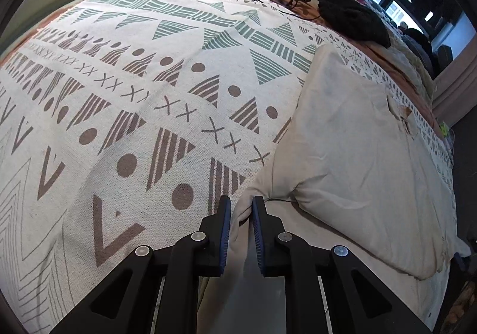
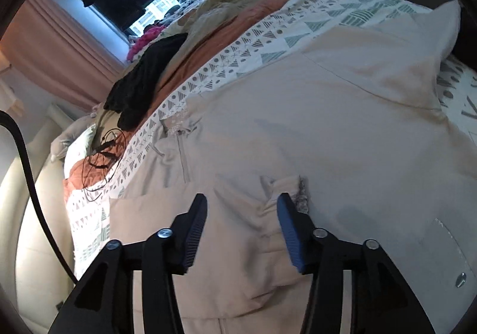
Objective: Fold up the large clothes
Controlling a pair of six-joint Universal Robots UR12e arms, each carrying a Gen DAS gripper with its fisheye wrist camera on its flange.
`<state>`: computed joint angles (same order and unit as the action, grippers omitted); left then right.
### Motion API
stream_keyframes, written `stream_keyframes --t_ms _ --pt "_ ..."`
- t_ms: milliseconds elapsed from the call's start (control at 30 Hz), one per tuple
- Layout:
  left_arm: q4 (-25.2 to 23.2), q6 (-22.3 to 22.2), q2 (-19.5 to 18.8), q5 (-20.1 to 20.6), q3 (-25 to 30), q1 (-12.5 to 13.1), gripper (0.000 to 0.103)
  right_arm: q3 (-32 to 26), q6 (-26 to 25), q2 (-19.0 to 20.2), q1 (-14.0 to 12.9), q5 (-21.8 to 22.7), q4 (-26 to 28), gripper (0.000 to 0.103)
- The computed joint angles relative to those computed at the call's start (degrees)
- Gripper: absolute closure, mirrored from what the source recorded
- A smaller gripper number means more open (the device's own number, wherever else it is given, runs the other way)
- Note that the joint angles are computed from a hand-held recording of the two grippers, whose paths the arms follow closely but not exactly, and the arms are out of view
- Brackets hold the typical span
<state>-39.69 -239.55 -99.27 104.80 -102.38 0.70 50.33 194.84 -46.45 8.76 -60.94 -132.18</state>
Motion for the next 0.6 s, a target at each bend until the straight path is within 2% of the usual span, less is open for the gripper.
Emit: stream_keyframes --t_ms 33,100,300,467,600 --pt "-0.01 -0.13 -0.01 0.01 0.04 -0.08 0.087 0.47 -0.07 -0.26 -0.17 0.01 0.33 0.033" --pt "-0.10 -0.29 -0.01 -0.01 0.13 -0.11 0.087 1.96 0.55 -1.06 -0.55 0.38 0.88 0.028" --pt "0.32 -0.52 0.23 -0.39 0.07 -0.17 0.087 3.62 0.30 -2.22 -1.26 1.40 10.22 0.028" --pt "-0.17 -0.38 0.24 -0.27 0.19 -0.28 0.087 5.08 0.39 -2.81 -1.52 2.88 12.67 0.028" --pt "-2.44 0.90 -0.35 1.60 1.23 -0.80 0.087 4.59 -0.36 -1.60 -1.54 7.45 14.94 0.032"
